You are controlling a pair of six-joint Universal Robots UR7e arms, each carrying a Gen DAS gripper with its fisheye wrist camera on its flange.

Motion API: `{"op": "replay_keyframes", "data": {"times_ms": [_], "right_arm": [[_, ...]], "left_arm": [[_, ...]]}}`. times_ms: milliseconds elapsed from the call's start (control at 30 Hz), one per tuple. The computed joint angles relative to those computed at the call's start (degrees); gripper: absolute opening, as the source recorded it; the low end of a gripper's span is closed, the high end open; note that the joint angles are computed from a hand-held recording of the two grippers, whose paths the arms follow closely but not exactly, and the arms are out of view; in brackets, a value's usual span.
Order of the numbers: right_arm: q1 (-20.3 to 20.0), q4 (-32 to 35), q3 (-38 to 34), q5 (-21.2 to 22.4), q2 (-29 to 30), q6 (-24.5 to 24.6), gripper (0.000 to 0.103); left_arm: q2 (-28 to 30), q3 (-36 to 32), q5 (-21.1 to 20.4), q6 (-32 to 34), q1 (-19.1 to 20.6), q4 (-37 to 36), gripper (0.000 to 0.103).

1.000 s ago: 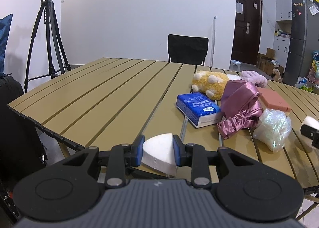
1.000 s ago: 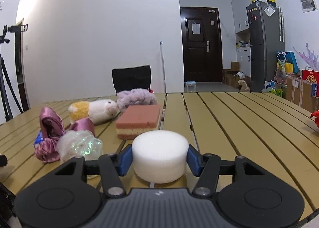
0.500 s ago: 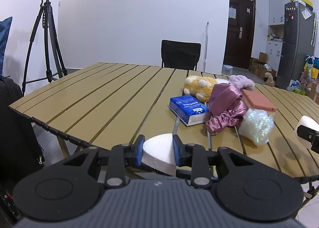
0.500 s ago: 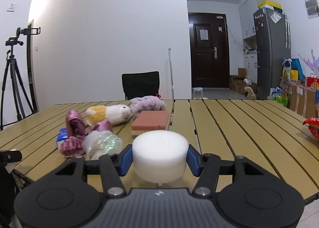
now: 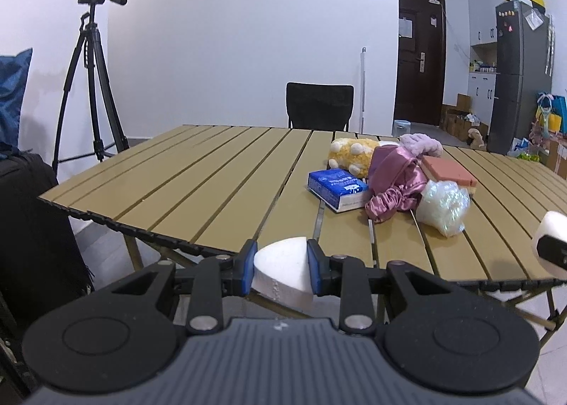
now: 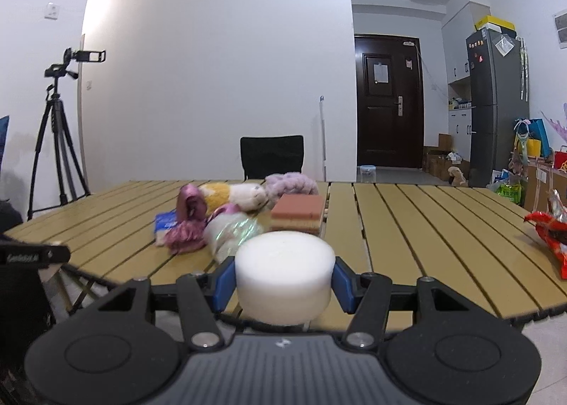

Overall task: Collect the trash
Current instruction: 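Carry the foam wedge and foam cylinder with both tools over the black bin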

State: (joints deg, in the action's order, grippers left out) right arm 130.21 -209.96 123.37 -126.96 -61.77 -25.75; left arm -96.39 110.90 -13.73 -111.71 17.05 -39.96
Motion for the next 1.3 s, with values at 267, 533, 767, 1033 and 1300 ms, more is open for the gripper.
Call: {"op": "replay_keyframes", "data": {"times_ms": [267,533,767,1033,1300], "right_arm": [[2.5,0.6,5.2,-2.1,-1.9,2.2,0.055],[4.2,3.8,8.9,-4.2,-2.6,5.6,0.055],[5.0,8.0,12.1,-5.7,-3.2,10.4,0.055],[4.9,13.0,14.5,-7.4,-3.2,12.6,0.055],[2.5,16.0,15.6,-8.2,-2.8,14.0,0.055]], "left_arm": [[-2.6,3.0,-4.2,-0.4,-4.8,1.2,0.030],[-5.3,7.0,-9.4,3.2,-9.4,-2.7,0.030],[-7.0,10.5,-13.8,7.5,-11.8,-7.3,0.030],[-8.5,13.9,-17.9,12.2,-13.0,-11.3,0.030],[-8.1,16.2,-20.5,16.6,-10.6,-15.4,0.030]]}}
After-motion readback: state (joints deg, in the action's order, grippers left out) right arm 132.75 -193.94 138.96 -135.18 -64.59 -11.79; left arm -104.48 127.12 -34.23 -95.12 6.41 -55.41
